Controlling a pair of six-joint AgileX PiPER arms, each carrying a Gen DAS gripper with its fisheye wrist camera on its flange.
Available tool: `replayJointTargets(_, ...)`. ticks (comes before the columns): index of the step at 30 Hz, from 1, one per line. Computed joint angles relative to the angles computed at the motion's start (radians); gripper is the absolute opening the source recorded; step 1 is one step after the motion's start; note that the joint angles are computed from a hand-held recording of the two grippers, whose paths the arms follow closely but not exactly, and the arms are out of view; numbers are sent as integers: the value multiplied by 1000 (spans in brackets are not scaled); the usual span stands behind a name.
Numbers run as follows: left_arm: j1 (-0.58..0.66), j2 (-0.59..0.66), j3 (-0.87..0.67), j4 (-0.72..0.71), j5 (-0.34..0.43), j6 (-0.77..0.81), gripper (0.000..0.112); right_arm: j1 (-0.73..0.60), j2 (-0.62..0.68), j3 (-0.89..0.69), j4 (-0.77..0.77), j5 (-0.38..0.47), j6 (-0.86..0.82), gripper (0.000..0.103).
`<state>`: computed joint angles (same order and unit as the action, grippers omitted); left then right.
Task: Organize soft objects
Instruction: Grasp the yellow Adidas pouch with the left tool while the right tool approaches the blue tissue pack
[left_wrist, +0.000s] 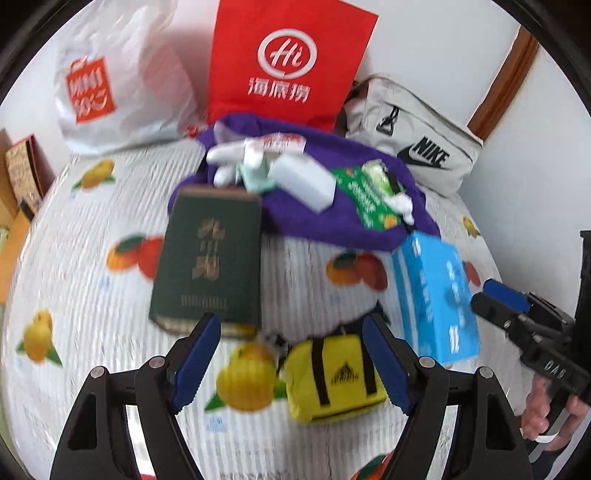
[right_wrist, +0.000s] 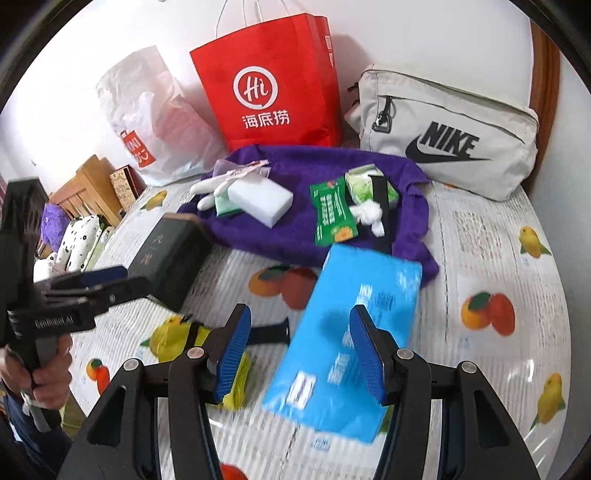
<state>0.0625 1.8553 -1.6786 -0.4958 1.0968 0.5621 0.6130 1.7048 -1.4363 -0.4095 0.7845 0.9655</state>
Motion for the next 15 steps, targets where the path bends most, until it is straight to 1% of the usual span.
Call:
replayJointTargets(6, -7, -53, 178, 26, -99, 42, 75, 58, -61, 116, -52, -19, 122, 56)
replayJointTargets(8, -8, -64, 227, 3, -133, 72, 75, 76, -75, 150, -64, -21, 154, 56)
replayJointTargets(10, -12, -61, 253, -2, -148, 80, 69, 87, -83, 175, -75, -20, 177, 56)
replayJointTargets(11, -12, -59, 261, -8, -151, 84, 64, 93, -87, 190, -78, -18, 190, 56)
replayJointTargets(12, -11, -52, 265, -13, -151, 84, 61, 96, -90, 200, -79, -18, 199, 56)
replayJointTargets(14, -8, -38, 271, -28, -155, 90, 58, 103, -96, 219, -81, -18, 215, 56)
replayJointTargets(15, -7, -29, 272, -34, -155, 96, 54, 105, -100, 230, -83, -20, 222, 56)
